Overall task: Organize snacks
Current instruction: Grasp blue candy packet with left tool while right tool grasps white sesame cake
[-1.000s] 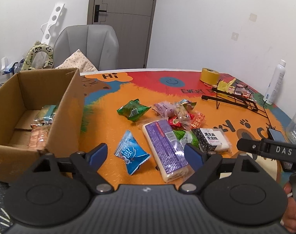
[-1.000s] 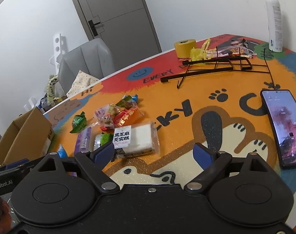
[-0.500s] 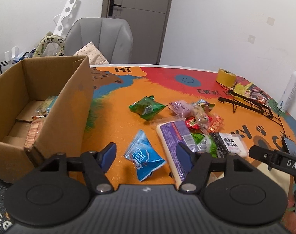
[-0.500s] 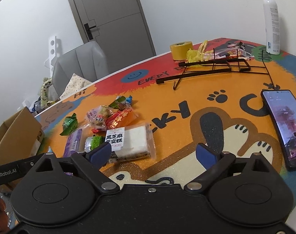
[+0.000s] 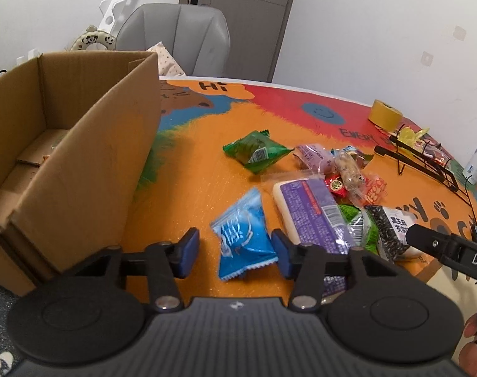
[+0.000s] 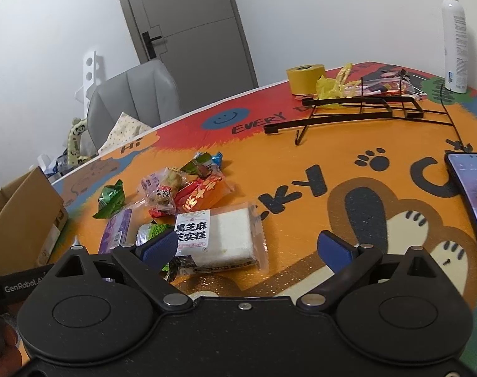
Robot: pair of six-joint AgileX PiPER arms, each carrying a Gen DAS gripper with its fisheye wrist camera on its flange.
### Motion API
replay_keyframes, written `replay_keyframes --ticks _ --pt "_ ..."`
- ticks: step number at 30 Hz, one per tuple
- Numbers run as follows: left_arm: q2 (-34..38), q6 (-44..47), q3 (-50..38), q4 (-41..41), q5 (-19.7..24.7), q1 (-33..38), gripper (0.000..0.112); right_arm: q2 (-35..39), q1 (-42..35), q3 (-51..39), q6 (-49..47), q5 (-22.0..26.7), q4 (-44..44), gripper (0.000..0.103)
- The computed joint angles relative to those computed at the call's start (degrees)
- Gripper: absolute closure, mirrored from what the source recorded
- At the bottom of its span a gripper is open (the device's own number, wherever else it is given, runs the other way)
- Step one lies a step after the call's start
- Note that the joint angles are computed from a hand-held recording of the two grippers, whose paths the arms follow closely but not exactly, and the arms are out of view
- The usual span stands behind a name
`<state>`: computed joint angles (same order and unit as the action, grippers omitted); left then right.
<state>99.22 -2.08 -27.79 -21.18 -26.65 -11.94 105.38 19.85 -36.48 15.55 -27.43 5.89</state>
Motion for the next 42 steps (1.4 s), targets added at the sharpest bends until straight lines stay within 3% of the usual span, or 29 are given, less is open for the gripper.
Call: replay_keyframes --ticks 3,6,8,11,14,16,19,23,26,27,28,33,39,40,42 --pt "0.53 0.96 -0.11 -0.78 -0.64 -0.18 0.08 0.76 0.52 -0.38 -2.11 -0.34 1.8 0.007" --pt "0.53 0.04 -0.02 0.36 -0.79 0.06 0.082 1.61 -0.17 -0.84 0.65 -0.5 -1.06 0.011" --pt "0.32 -0.46 0.14 0.84 -0.65 0.04 0.083 2.14 -1.13 -1.31 3.78 -0.22 -4.81 0.022" --pt "-0.27 0.25 0.29 -0.02 -0.11 -0.63 0.084 1.98 -2.43 -1.15 9.86 -0.84 -13.03 0.049" --pt "-1.55 0.78 1.07 -0.6 -0.4 -1.7 0.084 0.56 -1.99 -0.6 7.87 0.1 -12.02 0.064" --pt "-2.54 1.07 1.67 -0.89 -0.79 -2.44 0.084 -0.49 -2.97 0.01 10.47 0.35 -15.38 0.08" --pt "-4.05 1.52 2.48 -1.31 -1.1 -3.32 0.084 -1.78 -4.7 0.99 14.01 0.85 -18.93 0.092" --pt "-5.57 1.6 3.46 -1.14 -1.62 -3.69 0.084 -2.83 -5.35 1.28 16.11 2.16 -20.11 0.091" --pt "-6.77 1.5 4.14 -0.78 -1.67 -3.39 0.084 -3.21 -4.69 0.9 14.63 2.71 -16.39 0.05" --pt "-7.12 1.57 4.36 -0.63 -1.83 -3.2 0.084 -3.18 -4.25 1.07 12.88 1.76 -14.22 0.027" --pt "-7.38 1.96 4.59 -0.87 -2.18 -3.09 0.084 -3.23 -3.51 1.17 10.58 0.91 -11.56 0.018" --pt "-7.26 1.52 4.24 0.38 -1.69 -1.61 0.084 -1.1 -0.2 -2.88 5.34 4.29 -6.01 0.015" --pt "-6.2 -1.47 3.5 4.81 -0.67 0.15 0.084 3.17 5.28 -8.17 -18.67 9.56 18.31 0.016" --pt "-6.14 -1.75 3.37 5.29 -0.68 0.13 0.084 3.43 6.08 -7.71 -21.97 7.82 20.74 0.031" --pt "-6.23 -1.64 3.29 5.45 -0.97 -0.1 0.084 2.59 6.14 -7.3 -21.7 8.54 19.29 0.041"
